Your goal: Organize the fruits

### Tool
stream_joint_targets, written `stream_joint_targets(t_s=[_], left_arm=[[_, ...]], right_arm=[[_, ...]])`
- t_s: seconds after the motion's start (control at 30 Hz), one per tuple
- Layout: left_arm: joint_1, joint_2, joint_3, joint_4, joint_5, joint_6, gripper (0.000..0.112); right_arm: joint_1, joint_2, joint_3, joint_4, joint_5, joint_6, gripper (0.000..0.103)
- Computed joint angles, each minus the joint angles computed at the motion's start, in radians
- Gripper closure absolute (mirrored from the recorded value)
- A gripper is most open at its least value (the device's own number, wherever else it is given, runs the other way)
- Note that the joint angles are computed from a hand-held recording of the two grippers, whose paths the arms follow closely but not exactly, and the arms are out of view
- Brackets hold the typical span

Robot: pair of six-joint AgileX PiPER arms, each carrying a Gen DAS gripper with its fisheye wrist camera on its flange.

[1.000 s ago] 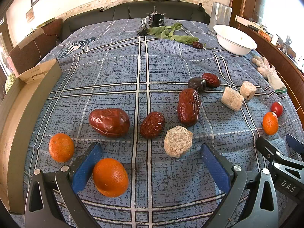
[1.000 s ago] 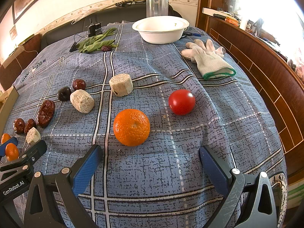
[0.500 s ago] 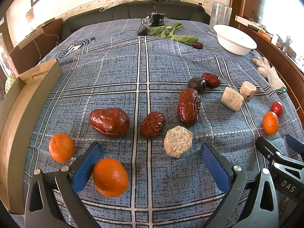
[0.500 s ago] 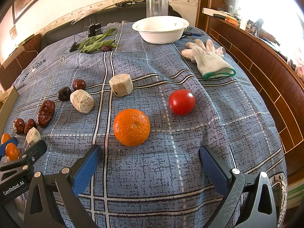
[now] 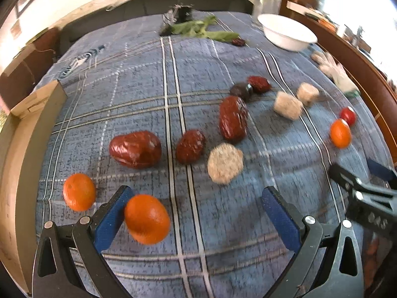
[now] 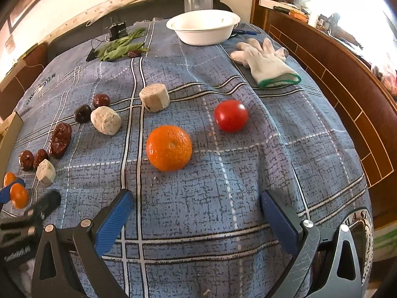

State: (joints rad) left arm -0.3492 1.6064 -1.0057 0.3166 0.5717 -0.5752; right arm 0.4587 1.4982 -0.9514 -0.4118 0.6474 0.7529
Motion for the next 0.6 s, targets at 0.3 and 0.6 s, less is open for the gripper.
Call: stream_joint_targets(t_s=[0.3,0.6], left_arm=[[0.107,-0.357,0.165,-0.081,-0.057,0.082,0.028],[0.134,-0.774,0.148,0.303,0.086,-0.155,0.027]], right_arm=[[-0.002,-0.096,0.063,0.021,-0.025,0.036,0.001],[0.246,-0.369,0.082,-0.338,0.156,0.401,0.001]])
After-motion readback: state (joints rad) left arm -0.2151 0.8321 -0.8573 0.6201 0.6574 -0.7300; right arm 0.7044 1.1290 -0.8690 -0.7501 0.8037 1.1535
